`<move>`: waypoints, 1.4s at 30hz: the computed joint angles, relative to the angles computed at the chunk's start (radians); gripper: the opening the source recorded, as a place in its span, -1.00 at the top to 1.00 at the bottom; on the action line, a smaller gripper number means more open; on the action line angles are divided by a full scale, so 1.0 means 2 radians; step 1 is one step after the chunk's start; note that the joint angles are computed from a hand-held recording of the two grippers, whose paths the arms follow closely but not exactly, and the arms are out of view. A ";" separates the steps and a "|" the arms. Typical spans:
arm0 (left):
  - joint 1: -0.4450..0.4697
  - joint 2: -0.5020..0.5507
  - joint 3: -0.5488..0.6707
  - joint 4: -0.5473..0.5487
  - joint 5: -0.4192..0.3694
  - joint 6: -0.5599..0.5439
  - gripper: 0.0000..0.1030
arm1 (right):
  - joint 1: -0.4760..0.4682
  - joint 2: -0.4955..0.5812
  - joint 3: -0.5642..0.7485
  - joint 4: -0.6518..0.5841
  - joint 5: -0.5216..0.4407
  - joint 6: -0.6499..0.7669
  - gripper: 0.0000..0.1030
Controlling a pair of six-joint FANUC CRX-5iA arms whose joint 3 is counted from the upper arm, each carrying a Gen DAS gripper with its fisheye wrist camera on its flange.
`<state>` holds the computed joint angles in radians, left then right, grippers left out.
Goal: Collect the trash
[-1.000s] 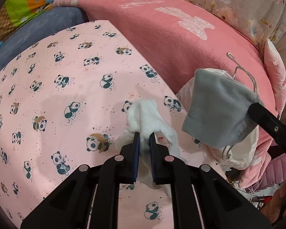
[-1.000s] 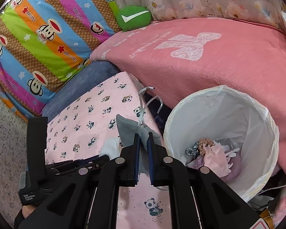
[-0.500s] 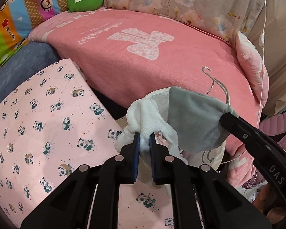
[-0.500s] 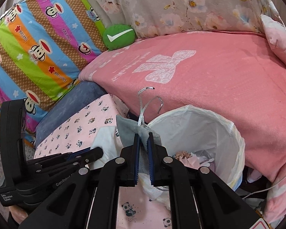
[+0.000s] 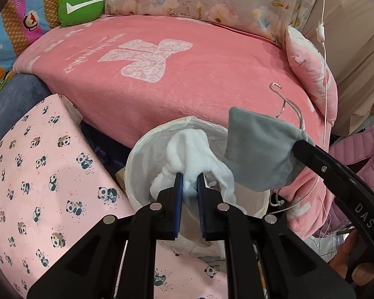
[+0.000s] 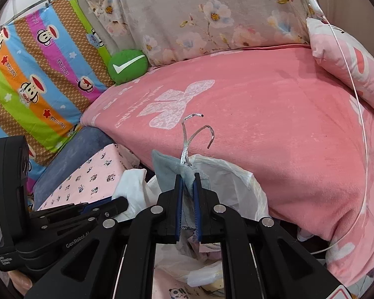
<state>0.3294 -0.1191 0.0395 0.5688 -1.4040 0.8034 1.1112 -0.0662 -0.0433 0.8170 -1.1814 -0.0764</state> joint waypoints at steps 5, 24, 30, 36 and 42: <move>-0.010 -0.002 0.001 -0.014 0.014 0.015 0.32 | -0.008 -0.009 -0.009 -0.003 0.002 0.001 0.81; 0.014 -0.030 -0.020 -0.015 0.073 0.027 -0.53 | -0.018 0.016 0.021 -0.013 0.014 0.055 0.46; 0.027 -0.038 -0.028 -0.013 0.075 0.029 -0.62 | -0.011 0.025 0.037 -0.019 0.003 0.075 0.25; 0.038 -0.050 -0.038 -0.012 0.083 0.023 -0.67 | 0.003 0.034 0.045 -0.009 -0.013 0.085 0.00; 0.051 -0.059 -0.046 -0.011 0.084 0.019 -0.70 | 0.013 0.040 0.051 -0.007 -0.026 0.093 -0.10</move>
<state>0.4309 -0.2363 -0.0520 0.5468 -1.2354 0.8424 1.1371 0.0141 0.0588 0.8027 -1.2326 0.1086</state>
